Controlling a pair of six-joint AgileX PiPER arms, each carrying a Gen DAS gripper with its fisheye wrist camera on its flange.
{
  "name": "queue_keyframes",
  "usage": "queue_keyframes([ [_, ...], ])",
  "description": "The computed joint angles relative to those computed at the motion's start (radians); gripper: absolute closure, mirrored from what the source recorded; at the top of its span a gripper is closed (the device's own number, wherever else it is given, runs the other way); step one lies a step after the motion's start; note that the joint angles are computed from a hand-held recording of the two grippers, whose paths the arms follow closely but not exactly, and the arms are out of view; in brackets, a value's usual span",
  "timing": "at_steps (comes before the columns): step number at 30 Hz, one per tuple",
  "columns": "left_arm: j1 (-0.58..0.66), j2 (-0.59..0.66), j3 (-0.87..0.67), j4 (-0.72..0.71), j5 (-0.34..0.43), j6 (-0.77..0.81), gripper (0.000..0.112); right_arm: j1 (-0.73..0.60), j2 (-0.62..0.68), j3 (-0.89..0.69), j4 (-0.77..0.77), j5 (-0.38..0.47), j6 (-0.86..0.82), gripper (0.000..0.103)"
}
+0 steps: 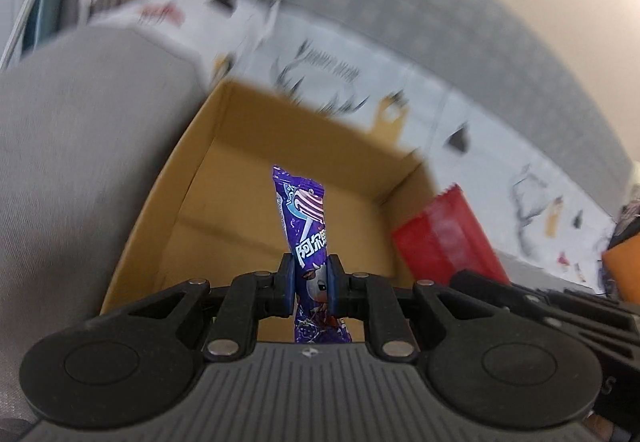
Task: Organize snacks
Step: 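Carry both snacks to the box and release them inside, then grasp a silver stick pack with the left tool while the right tool grasps the blue stick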
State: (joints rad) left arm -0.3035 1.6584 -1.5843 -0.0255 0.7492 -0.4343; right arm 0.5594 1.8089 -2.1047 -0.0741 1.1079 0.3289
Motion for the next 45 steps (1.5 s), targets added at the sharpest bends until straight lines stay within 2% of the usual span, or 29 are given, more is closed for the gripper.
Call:
queue_keyframes([
  [2,0.035,0.042,0.000,-0.053,0.016,0.043,0.095,-0.007,0.022,0.031,0.007,-0.004,0.010,0.096],
  [8,0.046,0.079,-0.003,-0.068,0.018,0.079,0.095,-0.015,0.067,0.117,0.024,-0.038,0.025,0.096],
  [14,0.047,0.114,-0.060,-0.060,0.054,0.063,0.095,-0.009,0.110,0.106,0.054,-0.013,-0.024,0.096],
  [16,0.054,0.103,-0.063,-0.083,0.058,0.053,0.094,-0.022,0.114,0.097,0.097,0.003,-0.051,0.091],
  [17,0.059,0.095,-0.059,-0.095,0.059,0.046,0.086,-0.025,0.107,0.106,0.106,-0.005,-0.049,0.083],
  [18,0.061,0.092,-0.065,-0.104,0.066,0.037,0.049,-0.030,0.090,0.124,0.115,-0.023,-0.046,0.052],
  [19,0.069,0.083,-0.076,-0.123,0.087,0.022,0.024,-0.036,0.064,0.155,0.125,-0.056,-0.049,0.031],
  [20,0.080,0.074,-0.070,-0.174,0.085,0.048,0.012,-0.040,0.022,0.206,0.132,-0.109,-0.052,0.028],
  [21,0.079,0.061,-0.060,-0.198,0.079,0.053,0.010,-0.050,0.000,0.228,0.144,-0.134,-0.068,0.028],
  [23,0.040,0.016,-0.042,-0.126,0.061,-0.015,0.010,-0.060,-0.073,0.302,0.141,-0.187,-0.080,0.028],
  [25,-0.030,-0.017,-0.046,0.009,0.055,-0.120,0.010,-0.076,-0.152,0.378,0.117,-0.231,-0.064,0.028],
  [27,-0.066,-0.027,-0.060,0.032,0.068,-0.144,0.010,-0.106,-0.249,0.473,0.079,-0.278,-0.027,0.028],
  [30,-0.157,-0.029,-0.100,0.058,0.112,-0.186,0.009,-0.182,-0.379,0.588,0.049,-0.300,0.007,0.028],
  [32,-0.264,0.001,-0.166,0.131,0.167,-0.235,0.009,-0.258,-0.452,0.657,0.076,-0.301,-0.022,0.028],
  [35,-0.393,0.053,-0.245,0.189,0.202,-0.275,0.010,-0.389,-0.560,0.773,0.146,-0.317,-0.123,0.028],
  [36,-0.434,0.082,-0.282,0.216,0.217,-0.290,0.013,-0.436,-0.591,0.812,0.183,-0.326,-0.167,0.028],
  [37,-0.456,0.097,-0.292,0.231,0.218,-0.302,0.017,-0.491,-0.618,0.851,0.235,-0.334,-0.224,0.028],
  [38,-0.493,0.137,-0.339,0.240,0.237,-0.310,0.032,-0.553,-0.647,0.894,0.299,-0.339,-0.291,0.028],
  [39,-0.505,0.161,-0.354,0.229,0.236,-0.308,0.052,-0.627,-0.673,0.941,0.380,-0.342,-0.375,0.029],
  [40,-0.515,0.193,-0.381,0.193,0.243,-0.298,0.060,-0.690,-0.687,0.977,0.452,-0.341,-0.448,0.029],
  [42,-0.520,0.257,-0.430,0.089,0.247,-0.270,0.093,-0.811,-0.718,1.060,0.587,-0.340,-0.599,0.030],
  [45,-0.535,0.388,-0.569,0.047,0.320,-0.270,0.094,-0.959,-0.703,1.128,0.730,-0.323,-0.791,0.035],
])
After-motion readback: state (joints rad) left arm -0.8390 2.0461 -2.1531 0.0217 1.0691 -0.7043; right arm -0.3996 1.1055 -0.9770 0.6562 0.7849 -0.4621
